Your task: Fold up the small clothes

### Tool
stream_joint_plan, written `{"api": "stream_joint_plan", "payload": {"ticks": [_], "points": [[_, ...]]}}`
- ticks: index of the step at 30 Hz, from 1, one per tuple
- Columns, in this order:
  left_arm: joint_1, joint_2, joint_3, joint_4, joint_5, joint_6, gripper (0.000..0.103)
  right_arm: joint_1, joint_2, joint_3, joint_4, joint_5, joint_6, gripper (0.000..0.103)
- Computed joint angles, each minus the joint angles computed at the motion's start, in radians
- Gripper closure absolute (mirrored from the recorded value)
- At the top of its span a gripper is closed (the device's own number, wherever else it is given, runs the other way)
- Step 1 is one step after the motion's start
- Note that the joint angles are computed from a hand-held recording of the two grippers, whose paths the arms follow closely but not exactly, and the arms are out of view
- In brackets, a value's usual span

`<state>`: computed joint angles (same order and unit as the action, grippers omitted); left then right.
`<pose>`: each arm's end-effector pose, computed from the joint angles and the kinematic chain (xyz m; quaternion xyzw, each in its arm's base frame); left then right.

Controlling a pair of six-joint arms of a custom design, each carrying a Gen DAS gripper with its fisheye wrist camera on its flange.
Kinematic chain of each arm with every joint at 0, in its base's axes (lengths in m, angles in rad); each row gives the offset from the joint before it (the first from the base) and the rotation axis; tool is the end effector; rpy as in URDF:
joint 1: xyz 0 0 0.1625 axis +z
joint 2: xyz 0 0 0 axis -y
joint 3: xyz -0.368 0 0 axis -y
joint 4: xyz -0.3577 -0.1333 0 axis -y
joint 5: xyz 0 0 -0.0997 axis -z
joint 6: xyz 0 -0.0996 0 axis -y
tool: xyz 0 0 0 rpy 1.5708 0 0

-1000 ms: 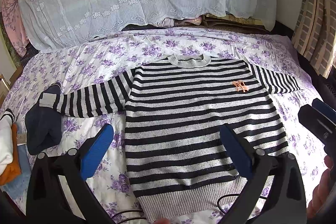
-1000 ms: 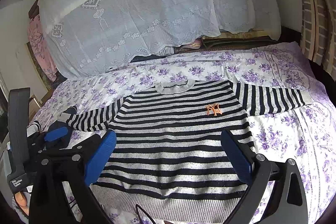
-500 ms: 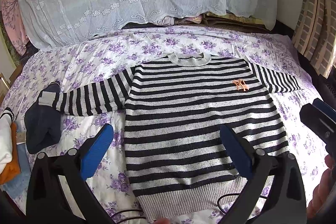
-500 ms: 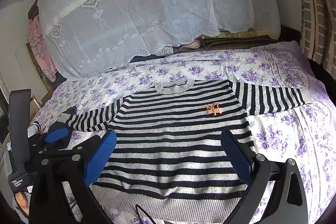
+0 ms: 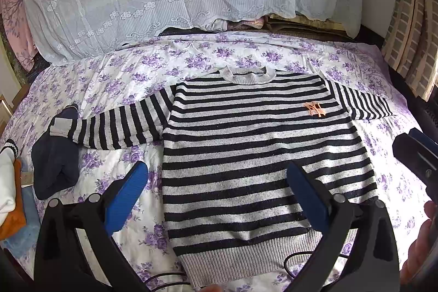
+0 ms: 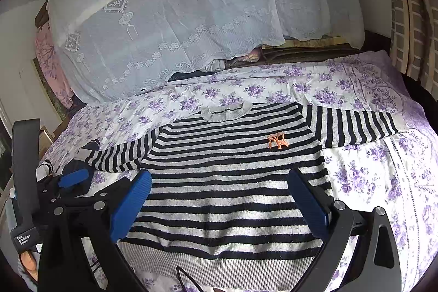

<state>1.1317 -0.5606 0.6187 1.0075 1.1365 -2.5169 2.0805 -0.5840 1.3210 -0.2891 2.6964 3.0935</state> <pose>-0.1072 -0.6404 0.2101 0.4331 0.8422 -0.2237 0.2303 0.3147 -0.4741 0.0166 -0.0760 -0.7665 0.5417 0.3367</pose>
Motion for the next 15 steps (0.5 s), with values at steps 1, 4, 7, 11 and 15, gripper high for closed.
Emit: {"api": "stream_joint_plan", "payload": {"ticks": [1, 4, 7, 11, 15], "points": [[0.001, 0.001, -0.001, 0.001, -0.001, 0.000, 0.004, -0.001, 0.002, -0.002, 0.001, 0.000, 0.005, 0.003], [0.002, -0.001, 0.004, 0.000, -0.001, 0.000, 0.004, -0.002, 0.003, -0.002, 0.008, -0.001, 0.016, 0.003], [0.002, 0.004, -0.001, 0.003, -0.003, -0.001, 0.004, -0.005, 0.000, 0.003, 0.004, -0.005, 0.019, 0.003], [0.002, 0.006, -0.005, 0.004, -0.004, 0.000, 0.004, -0.005, 0.001, 0.002, 0.005, -0.004, 0.019, 0.003], [0.010, 0.029, -0.034, 0.002, -0.021, 0.014, 0.004, -0.015, -0.013, 0.030, -0.027, -0.010, 0.021, 0.003]]}}
